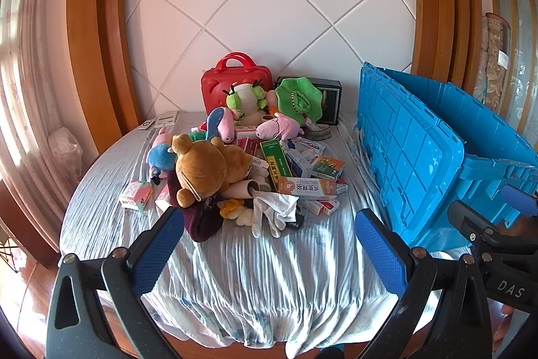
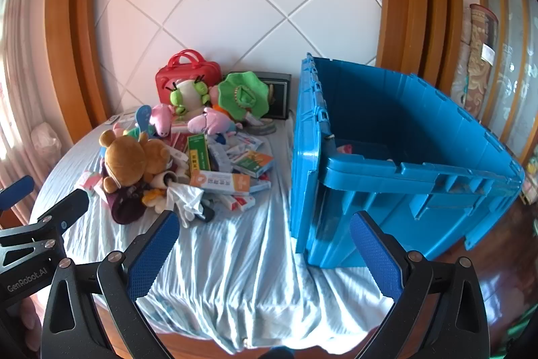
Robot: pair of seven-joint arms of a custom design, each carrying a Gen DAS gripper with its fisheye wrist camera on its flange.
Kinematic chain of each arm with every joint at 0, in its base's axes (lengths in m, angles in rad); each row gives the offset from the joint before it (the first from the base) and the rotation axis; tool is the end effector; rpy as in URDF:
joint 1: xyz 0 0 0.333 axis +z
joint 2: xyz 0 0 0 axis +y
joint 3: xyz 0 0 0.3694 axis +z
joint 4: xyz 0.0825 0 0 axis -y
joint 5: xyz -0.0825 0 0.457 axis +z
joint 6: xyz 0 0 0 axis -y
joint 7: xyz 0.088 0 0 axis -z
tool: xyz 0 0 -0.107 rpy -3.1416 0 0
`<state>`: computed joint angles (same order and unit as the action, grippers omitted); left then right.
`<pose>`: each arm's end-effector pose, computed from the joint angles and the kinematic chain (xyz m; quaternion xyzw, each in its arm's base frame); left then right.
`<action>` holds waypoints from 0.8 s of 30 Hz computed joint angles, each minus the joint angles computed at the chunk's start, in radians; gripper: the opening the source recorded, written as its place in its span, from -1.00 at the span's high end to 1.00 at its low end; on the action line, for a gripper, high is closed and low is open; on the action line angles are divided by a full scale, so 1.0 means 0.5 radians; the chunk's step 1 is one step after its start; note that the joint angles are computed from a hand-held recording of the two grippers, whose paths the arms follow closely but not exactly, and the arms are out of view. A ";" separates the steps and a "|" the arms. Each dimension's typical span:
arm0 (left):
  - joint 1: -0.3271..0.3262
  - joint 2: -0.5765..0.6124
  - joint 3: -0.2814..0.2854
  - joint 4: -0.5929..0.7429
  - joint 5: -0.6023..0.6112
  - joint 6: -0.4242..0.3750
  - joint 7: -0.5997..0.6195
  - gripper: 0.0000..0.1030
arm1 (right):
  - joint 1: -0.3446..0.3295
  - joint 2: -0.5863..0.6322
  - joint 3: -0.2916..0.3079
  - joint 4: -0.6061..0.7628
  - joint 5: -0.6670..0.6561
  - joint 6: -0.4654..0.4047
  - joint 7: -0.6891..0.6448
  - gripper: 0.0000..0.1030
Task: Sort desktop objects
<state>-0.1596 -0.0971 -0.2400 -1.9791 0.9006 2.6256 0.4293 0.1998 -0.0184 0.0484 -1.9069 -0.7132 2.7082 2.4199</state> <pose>0.5818 -0.2723 0.6172 -0.6526 0.5913 -0.3173 0.3518 0.6450 0.1873 0.6226 -0.6061 0.6520 -0.3414 0.3016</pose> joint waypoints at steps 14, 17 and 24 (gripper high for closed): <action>-0.004 0.006 0.000 0.005 -0.007 0.005 0.019 -0.99 | 0.000 -0.002 0.000 0.002 -0.002 -0.016 0.012 -1.00; -0.006 0.006 0.001 0.002 -0.010 0.011 0.025 -0.99 | 0.001 0.000 0.001 0.008 0.008 -0.029 0.000 -1.00; -0.010 0.012 0.003 -0.003 -0.028 0.033 0.053 -0.99 | 0.007 0.005 0.000 0.017 0.008 -0.045 0.005 -1.00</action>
<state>-0.1647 -0.0913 -0.2383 -1.9805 0.8868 2.6423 0.4557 0.2035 -0.0158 0.0482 -1.8983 -0.7095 2.6855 2.4225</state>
